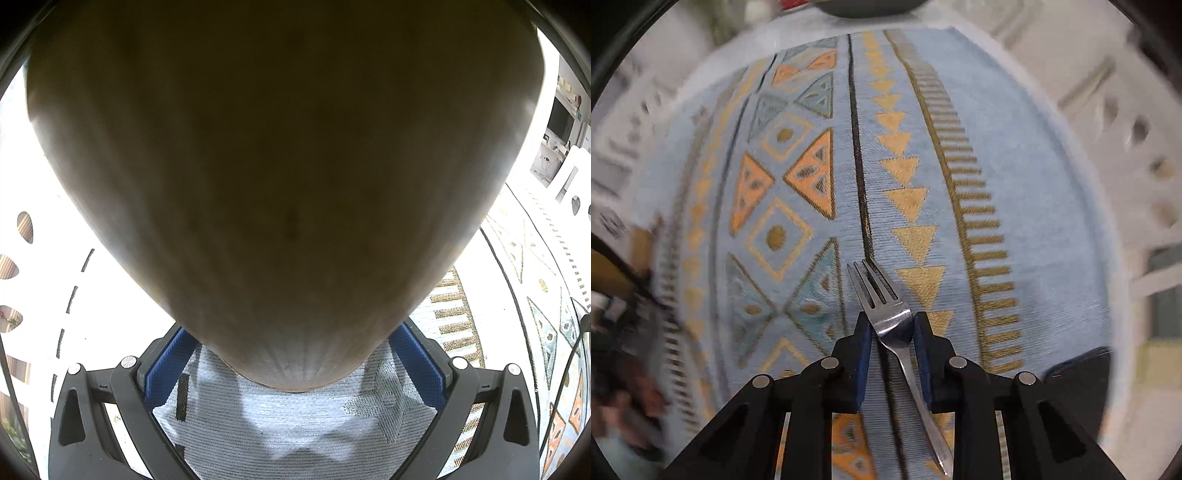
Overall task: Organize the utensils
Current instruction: 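Grasp the silver fork by its handle with the right tool, then carry the fork with the right tool into the wooden cup and release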
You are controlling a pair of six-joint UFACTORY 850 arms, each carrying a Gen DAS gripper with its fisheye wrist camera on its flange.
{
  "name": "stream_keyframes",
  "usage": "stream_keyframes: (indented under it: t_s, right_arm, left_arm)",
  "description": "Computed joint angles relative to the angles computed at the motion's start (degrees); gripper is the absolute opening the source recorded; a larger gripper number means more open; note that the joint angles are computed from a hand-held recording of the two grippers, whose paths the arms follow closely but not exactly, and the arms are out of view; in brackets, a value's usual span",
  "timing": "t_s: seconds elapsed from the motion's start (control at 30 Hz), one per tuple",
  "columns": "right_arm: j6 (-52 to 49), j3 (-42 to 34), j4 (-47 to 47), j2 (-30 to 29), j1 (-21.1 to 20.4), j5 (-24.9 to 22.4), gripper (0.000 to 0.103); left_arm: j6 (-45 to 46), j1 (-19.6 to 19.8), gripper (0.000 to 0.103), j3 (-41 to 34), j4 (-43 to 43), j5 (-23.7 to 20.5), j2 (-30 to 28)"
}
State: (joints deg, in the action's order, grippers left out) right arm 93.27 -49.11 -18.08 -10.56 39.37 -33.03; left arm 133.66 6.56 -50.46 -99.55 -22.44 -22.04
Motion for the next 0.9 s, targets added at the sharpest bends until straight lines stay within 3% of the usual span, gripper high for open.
stream_keyframes:
  t_s: [0.1, 0.23, 0.53, 0.63, 0.9]
  right_arm:
    - [1.6, 5.6, 2.4, 4.4, -2.4, 8.9, 0.022]
    - [3.6, 8.3, 1.7, 6.2, -4.2, 12.2, 0.021]
    - [-2.4, 5.7, 6.4, 3.9, -4.2, 8.0, 0.016]
    - [-5.0, 5.1, 8.8, 3.2, -4.8, 6.1, 0.004]
    - [-11.6, 5.3, 15.7, 3.3, -7.4, 6.1, 0.003]
  left_arm:
    - [0.0, 0.0, 0.102, 0.0, 0.0, 0.0, 0.0]
    - [0.0, 0.0, 0.102, 0.0, 0.0, 0.0, 0.0]
    - [0.0, 0.0, 0.102, 0.1, 0.0, 0.0, 0.0]
    - [0.0, 0.0, 0.102, 0.1, 0.0, 0.0, 0.0]
    - [0.1, 0.0, 0.102, 0.1, -0.1, 0.0, 0.0]
